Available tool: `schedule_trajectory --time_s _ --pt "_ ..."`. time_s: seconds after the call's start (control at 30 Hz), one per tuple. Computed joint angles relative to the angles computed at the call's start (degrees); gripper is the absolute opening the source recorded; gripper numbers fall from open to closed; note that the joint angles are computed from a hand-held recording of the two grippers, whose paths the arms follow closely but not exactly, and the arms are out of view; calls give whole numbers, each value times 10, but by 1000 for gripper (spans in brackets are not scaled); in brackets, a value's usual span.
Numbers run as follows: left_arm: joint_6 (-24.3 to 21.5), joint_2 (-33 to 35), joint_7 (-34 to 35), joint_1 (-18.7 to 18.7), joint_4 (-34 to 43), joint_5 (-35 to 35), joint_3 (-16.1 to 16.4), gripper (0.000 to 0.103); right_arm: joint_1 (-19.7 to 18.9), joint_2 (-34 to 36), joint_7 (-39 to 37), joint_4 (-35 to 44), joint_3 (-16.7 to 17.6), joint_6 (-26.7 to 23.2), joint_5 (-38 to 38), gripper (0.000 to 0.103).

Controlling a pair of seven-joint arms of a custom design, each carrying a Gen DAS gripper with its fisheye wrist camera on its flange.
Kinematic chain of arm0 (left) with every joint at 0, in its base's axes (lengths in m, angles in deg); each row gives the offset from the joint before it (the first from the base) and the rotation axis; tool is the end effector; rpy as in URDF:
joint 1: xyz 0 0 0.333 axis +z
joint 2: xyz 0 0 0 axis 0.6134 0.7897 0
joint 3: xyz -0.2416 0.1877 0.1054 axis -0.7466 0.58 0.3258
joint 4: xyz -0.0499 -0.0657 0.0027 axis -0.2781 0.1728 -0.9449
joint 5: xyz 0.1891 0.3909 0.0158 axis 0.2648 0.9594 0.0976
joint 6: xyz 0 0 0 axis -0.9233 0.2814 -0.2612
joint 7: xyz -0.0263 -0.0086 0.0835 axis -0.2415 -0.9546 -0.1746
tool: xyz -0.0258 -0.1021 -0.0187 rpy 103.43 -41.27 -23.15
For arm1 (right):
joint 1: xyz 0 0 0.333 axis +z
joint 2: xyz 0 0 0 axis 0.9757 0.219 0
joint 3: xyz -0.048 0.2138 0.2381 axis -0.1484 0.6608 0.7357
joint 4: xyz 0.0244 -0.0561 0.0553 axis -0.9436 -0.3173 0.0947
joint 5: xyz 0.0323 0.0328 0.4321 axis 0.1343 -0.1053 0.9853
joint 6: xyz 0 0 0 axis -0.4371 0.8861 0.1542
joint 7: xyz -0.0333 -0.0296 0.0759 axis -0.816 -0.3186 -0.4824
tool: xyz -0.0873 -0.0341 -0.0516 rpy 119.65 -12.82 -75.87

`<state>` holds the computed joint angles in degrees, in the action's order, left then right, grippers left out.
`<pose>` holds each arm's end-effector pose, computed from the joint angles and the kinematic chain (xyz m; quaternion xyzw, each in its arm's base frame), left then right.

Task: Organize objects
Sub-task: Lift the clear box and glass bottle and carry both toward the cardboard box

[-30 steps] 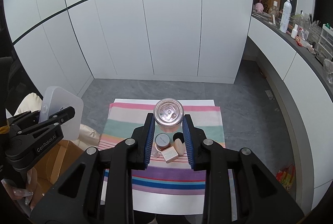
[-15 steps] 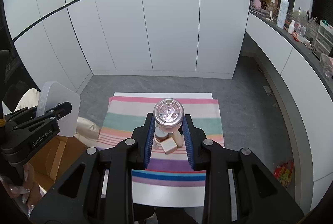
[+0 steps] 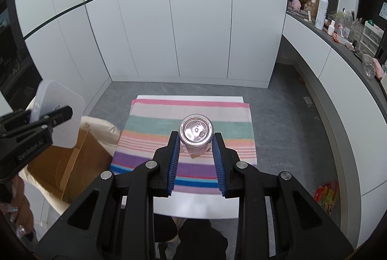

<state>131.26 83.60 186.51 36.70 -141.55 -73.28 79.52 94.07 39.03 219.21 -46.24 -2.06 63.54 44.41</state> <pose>0.6989 -0.1138 0.7110 -0.4166 0.8310 -0.3126 0.1955 0.5826 0.2141 0.6740 -0.4633 0.8011 -0.3148 0.2110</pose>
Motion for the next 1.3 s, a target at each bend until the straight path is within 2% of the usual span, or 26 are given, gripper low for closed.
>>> schedule_trajectory --time_s 0.07,0.13,0.43,0.67,0.93,1.3 --pt "30 -39 12 6 -55 -10 3 28 6 -12 7 -14 6 -3 -1 28" --pt "39 -62 21 9 -85 -15 6 28 10 -21 23 -24 14 -11 -9 28" --pt "-1 -127 57 27 -171 -56 30 28 39 -52 39 -54 47 -43 -25 28" --pt "-1 -174 89 37 -228 -78 46 28 59 -67 46 -71 65 -51 -23 28" --pt "-27 -199 98 47 -254 -87 62 28 71 -85 57 -93 74 -62 -14 28" --pt "-4 -199 92 63 -270 -80 72 28 72 -81 58 -103 69 -43 16 28"
